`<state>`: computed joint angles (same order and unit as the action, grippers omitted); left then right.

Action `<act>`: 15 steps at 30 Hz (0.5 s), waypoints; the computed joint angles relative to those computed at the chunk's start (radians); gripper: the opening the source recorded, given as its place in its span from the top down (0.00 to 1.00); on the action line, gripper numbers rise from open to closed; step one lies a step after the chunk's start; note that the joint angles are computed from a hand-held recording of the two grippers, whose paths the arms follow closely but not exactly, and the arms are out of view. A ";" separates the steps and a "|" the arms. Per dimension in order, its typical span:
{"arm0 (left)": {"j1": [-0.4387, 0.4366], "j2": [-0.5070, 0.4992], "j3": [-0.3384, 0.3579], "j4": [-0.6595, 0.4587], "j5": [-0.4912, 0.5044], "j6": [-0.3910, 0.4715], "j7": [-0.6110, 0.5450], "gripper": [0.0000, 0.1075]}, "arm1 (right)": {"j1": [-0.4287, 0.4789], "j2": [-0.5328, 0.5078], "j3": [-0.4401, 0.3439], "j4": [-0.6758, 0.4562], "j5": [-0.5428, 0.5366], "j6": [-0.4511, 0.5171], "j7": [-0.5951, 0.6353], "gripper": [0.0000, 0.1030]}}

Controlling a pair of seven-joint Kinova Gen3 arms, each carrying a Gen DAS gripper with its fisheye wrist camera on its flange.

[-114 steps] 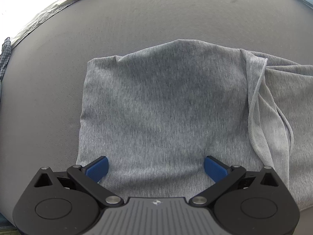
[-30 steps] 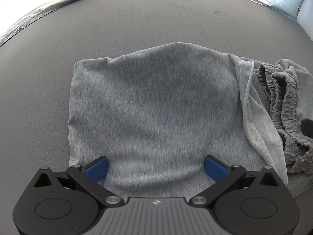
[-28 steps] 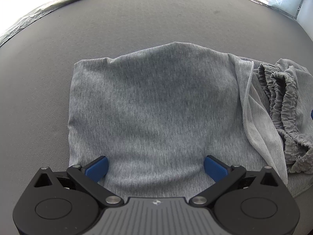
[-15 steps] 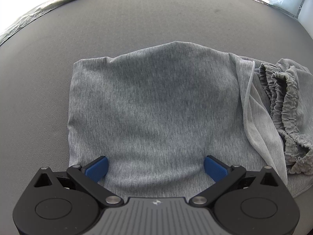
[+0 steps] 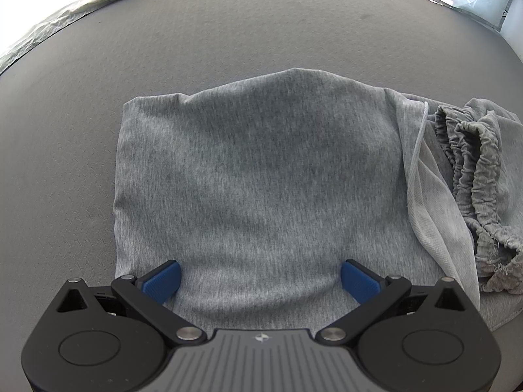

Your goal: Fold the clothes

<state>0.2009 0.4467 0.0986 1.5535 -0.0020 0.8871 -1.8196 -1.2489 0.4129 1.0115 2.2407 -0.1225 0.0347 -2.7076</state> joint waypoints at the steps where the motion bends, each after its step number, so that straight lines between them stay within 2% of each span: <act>1: -0.001 -0.006 0.000 0.010 0.001 -0.006 -0.001 0.04 | 0.009 -0.005 -0.008 0.000 -0.002 0.000 -0.002 0.71; 3: 0.001 -0.015 0.000 0.030 0.001 -0.016 0.001 0.04 | 0.061 -0.038 -0.065 0.023 -0.017 -0.050 -0.005 0.93; 5: 0.004 -0.025 0.000 0.048 0.001 -0.024 0.005 0.04 | 0.101 -0.060 -0.116 0.059 -0.062 -0.130 -0.004 0.94; 11: 0.005 -0.039 0.002 0.062 -0.006 0.008 0.003 0.04 | 0.028 -0.124 -0.094 0.143 -0.191 -0.374 -0.029 0.94; 13: 0.011 -0.043 0.000 0.058 -0.018 0.034 0.003 0.04 | 0.059 -0.138 -0.156 0.144 -0.225 -0.452 -0.002 0.95; 15: 0.022 -0.054 -0.002 0.067 -0.036 0.039 0.006 0.04 | 0.069 -0.146 -0.192 0.126 -0.243 -0.488 0.014 0.95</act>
<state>0.2229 0.3927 0.0962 1.6200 -0.0376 0.9258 -1.8138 -1.1794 0.2665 0.8194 2.3665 -0.3653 -0.4532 -2.6934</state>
